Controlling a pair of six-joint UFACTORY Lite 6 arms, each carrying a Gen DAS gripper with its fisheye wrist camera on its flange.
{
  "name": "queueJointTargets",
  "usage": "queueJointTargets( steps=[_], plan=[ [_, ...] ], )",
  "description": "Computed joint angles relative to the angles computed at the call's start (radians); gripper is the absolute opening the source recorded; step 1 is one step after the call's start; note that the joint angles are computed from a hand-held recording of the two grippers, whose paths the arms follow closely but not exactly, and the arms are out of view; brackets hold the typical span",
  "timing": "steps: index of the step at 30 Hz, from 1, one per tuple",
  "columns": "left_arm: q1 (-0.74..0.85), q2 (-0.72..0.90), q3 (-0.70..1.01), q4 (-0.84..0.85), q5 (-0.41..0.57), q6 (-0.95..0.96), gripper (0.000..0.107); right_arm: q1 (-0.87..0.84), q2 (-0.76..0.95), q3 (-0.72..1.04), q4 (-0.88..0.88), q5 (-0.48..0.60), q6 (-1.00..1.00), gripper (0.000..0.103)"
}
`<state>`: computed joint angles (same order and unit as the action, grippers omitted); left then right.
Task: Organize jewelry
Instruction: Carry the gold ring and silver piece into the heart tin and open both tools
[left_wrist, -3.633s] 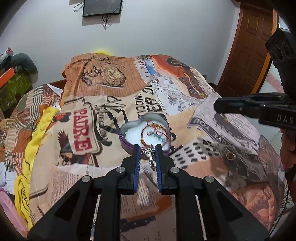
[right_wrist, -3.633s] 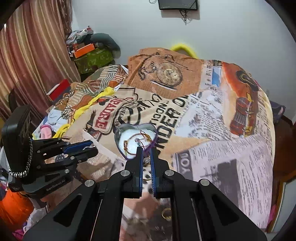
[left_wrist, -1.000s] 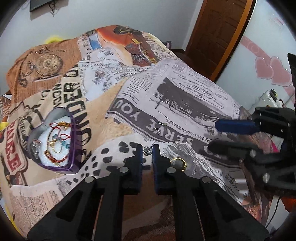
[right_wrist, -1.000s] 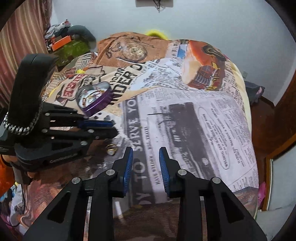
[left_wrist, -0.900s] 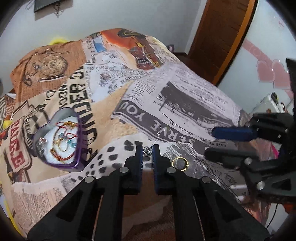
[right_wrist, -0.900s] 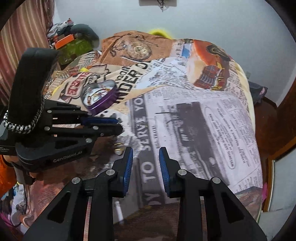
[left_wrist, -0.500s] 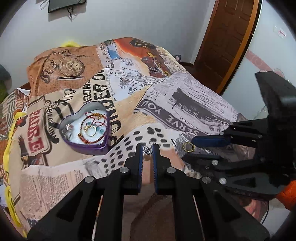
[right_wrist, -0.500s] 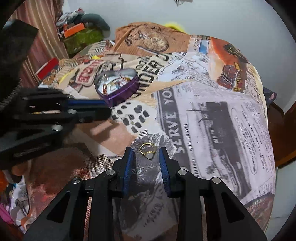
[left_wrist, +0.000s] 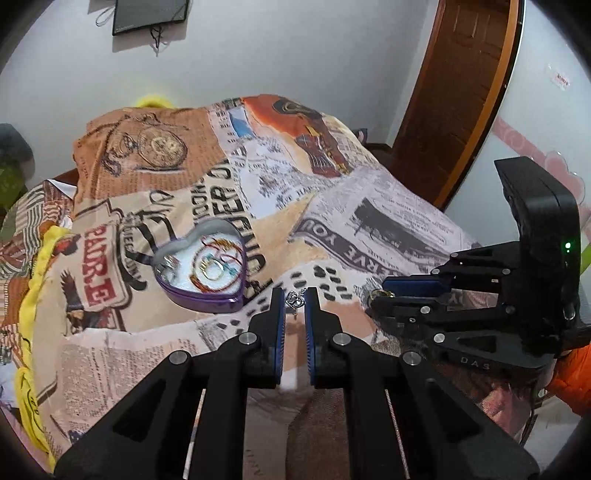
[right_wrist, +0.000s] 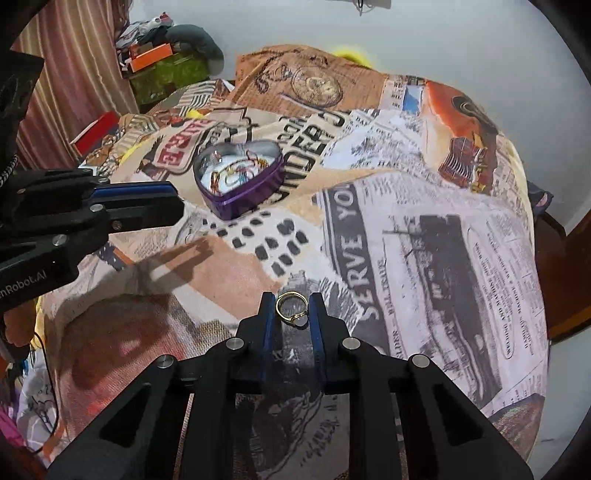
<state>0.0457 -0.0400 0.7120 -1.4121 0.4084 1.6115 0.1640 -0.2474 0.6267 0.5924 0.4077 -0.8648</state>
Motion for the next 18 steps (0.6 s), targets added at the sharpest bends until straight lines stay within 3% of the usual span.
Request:
queueJointTargets(
  steps=[7,18],
  plan=[
    [0.087,-0.04,0.043,0.029,0.037,-0.022,0.009,0.034,-0.016,0.078,0.004,0.016,0.045,0.016],
    [0.191,0.058,0.17,-0.017,0.065,0.036,0.009,0.148,0.118,0.262,0.077,-0.023,0.061,0.016]
  ],
)
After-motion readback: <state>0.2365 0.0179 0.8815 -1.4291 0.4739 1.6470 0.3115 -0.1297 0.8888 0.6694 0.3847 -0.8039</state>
